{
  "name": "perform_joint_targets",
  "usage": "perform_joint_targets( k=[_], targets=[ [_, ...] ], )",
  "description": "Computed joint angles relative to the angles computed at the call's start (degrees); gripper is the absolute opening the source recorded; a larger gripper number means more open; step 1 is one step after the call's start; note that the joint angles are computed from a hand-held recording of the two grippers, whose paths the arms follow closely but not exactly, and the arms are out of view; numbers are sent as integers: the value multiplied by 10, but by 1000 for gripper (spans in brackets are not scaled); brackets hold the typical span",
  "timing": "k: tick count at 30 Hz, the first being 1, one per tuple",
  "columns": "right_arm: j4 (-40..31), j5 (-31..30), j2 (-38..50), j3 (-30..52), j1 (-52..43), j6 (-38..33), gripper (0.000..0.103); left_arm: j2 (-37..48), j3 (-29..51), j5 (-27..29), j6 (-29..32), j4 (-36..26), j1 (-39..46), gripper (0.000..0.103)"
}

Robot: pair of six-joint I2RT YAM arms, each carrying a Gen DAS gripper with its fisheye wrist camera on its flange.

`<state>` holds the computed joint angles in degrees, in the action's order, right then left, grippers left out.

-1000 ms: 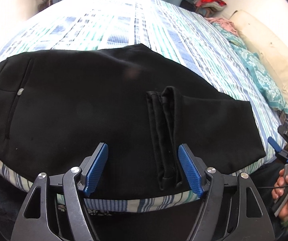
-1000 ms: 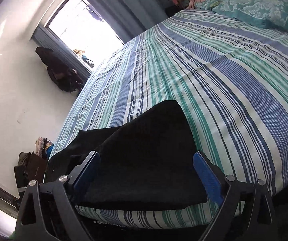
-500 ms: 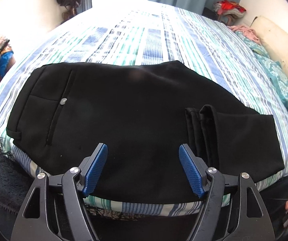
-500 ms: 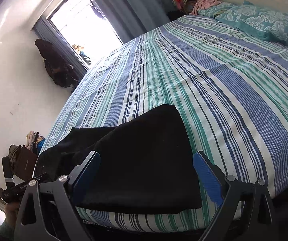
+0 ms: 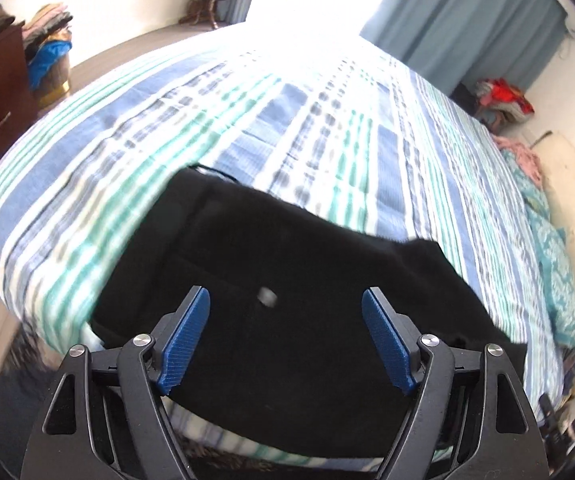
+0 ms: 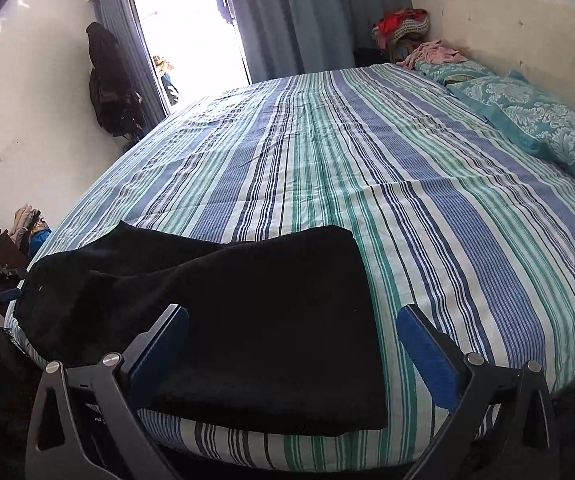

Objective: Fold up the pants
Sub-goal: 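Grasp the trouser end with the left gripper and fold it over the bundle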

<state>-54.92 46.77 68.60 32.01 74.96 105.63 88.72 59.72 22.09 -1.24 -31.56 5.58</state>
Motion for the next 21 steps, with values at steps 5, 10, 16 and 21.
perform_joint_targets(
  k=[5,10,16,21],
  targets=[
    [58,-16,-18,-20,-31,-49,103,180,177,12,50,-70,81,86],
    [94,-26,10,-4,-52,-107,103,317,237,107,155,-203,84,86],
    [131,-41,33,0,-64,-158,103,249,150,129,198,-188,66,78],
    [150,-44,28,-6,-69,-168,103,204,132,152,90,-193,95,20]
  ],
)
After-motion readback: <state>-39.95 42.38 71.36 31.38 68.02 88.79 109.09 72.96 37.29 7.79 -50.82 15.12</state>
